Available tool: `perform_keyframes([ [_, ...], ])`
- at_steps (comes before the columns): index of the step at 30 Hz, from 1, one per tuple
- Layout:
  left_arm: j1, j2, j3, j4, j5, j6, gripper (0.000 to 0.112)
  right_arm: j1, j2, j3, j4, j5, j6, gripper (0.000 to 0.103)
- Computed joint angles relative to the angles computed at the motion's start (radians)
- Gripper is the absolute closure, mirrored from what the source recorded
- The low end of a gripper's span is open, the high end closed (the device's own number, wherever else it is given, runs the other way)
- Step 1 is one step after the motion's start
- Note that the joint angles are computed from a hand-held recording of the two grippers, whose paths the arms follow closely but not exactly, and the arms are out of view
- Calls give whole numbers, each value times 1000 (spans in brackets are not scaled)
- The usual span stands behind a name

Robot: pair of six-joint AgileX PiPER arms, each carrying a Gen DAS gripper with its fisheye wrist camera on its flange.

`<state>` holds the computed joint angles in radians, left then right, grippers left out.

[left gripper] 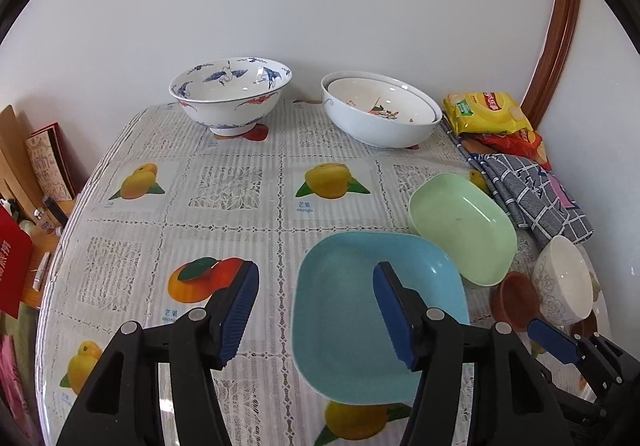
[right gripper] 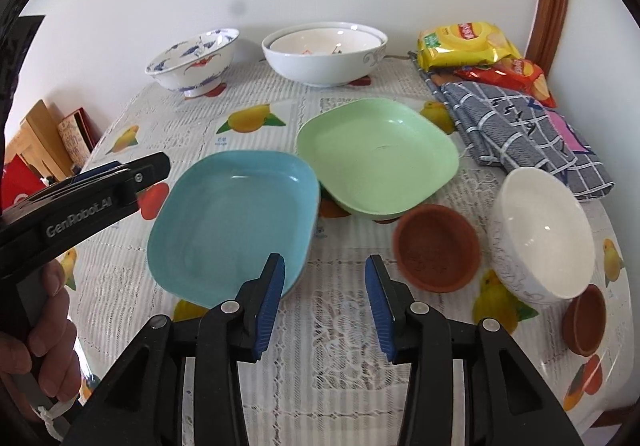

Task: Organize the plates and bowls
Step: 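Lower the blue plate onto the pink plate and open both grippers, then move both grippers to the green plate rim and close on it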

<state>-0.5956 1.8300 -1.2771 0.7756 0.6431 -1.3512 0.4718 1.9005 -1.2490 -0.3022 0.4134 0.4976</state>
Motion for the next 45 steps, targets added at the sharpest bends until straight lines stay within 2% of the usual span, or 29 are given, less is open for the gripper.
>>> perform_keyframes([
  [3,-47,-12,-29,14,54,-15,54,-19,-59,42,-47,-3,34,58],
  [7,-112,-22,-70,50,103,-54,54,-70,-145,98,14,-25,-38,50],
  [15,-203,25,-211,29,207,-20,54,-158,-260,159,103,-27,-179,49],
  [18,-224,41,-252,25,240,-18,54,-180,-286,171,54,-30,-138,49],
  [22,-223,64,-301,-13,262,21,54,-238,-297,162,219,-17,-317,49],
  [26,-217,80,-328,-20,271,33,54,-255,-291,141,212,-12,-344,49],
  [32,-183,113,-373,-48,273,54,54,-298,-228,51,374,28,-520,49],
  [35,-167,146,-414,-47,298,62,54,-306,-169,-22,388,66,-538,49],
  [40,-126,198,-476,-83,296,117,54,-310,-60,-154,376,128,-524,49],
  [45,-73,264,-559,-152,287,187,54,-311,23,-263,382,140,-538,49],
])
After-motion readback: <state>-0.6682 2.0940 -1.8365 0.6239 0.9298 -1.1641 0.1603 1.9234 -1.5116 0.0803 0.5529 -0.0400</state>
